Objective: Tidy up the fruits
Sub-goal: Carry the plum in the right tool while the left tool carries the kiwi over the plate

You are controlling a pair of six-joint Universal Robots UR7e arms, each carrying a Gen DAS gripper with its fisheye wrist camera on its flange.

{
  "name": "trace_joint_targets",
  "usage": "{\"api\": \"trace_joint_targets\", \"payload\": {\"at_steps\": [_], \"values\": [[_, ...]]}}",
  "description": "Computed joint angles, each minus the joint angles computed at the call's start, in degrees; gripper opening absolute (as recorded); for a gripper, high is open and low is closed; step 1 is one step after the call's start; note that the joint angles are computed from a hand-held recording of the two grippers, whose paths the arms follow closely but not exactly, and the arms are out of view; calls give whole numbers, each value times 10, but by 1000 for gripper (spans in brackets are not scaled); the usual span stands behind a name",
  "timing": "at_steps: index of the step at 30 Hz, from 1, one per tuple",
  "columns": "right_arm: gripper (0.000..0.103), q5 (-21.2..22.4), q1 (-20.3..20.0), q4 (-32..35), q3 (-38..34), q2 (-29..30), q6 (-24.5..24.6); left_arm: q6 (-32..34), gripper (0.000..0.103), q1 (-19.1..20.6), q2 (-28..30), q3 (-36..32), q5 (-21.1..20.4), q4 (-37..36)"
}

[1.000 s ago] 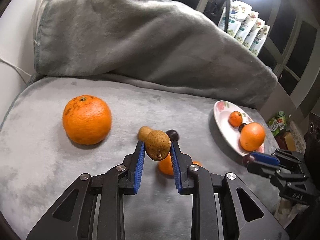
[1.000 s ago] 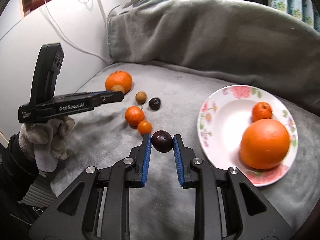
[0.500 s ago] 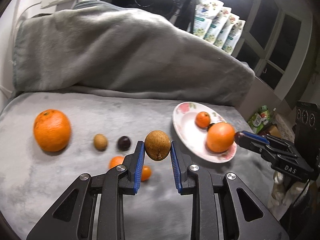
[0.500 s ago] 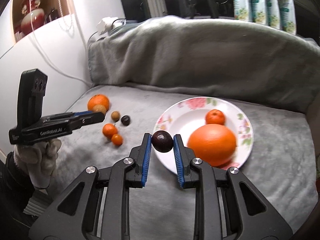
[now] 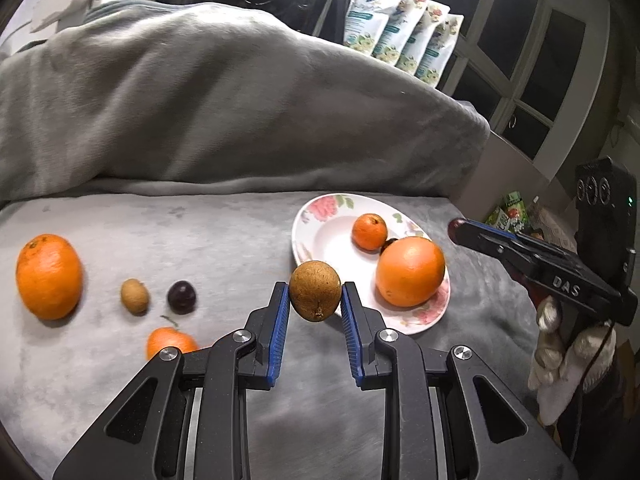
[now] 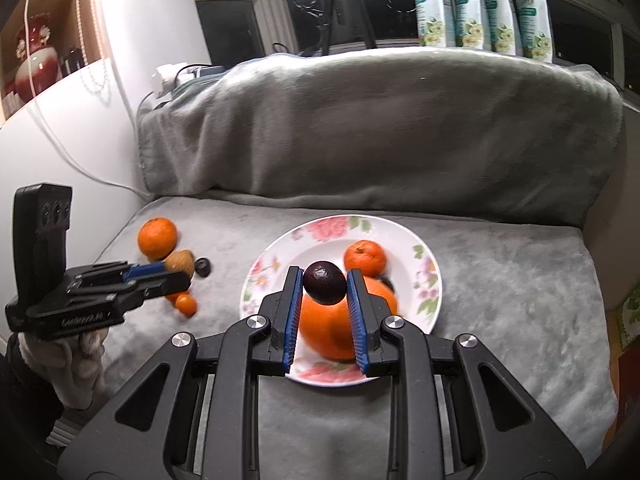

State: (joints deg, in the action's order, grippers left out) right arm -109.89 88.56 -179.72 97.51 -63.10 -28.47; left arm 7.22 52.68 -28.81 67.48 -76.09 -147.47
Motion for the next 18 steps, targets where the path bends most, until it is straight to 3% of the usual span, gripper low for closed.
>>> {"api": "trace_joint_targets", "payload": {"at_steps": [18], "values": [[24, -10, -24, 33, -55, 25, 17, 27, 25, -9, 34, -42, 9, 26]]}}
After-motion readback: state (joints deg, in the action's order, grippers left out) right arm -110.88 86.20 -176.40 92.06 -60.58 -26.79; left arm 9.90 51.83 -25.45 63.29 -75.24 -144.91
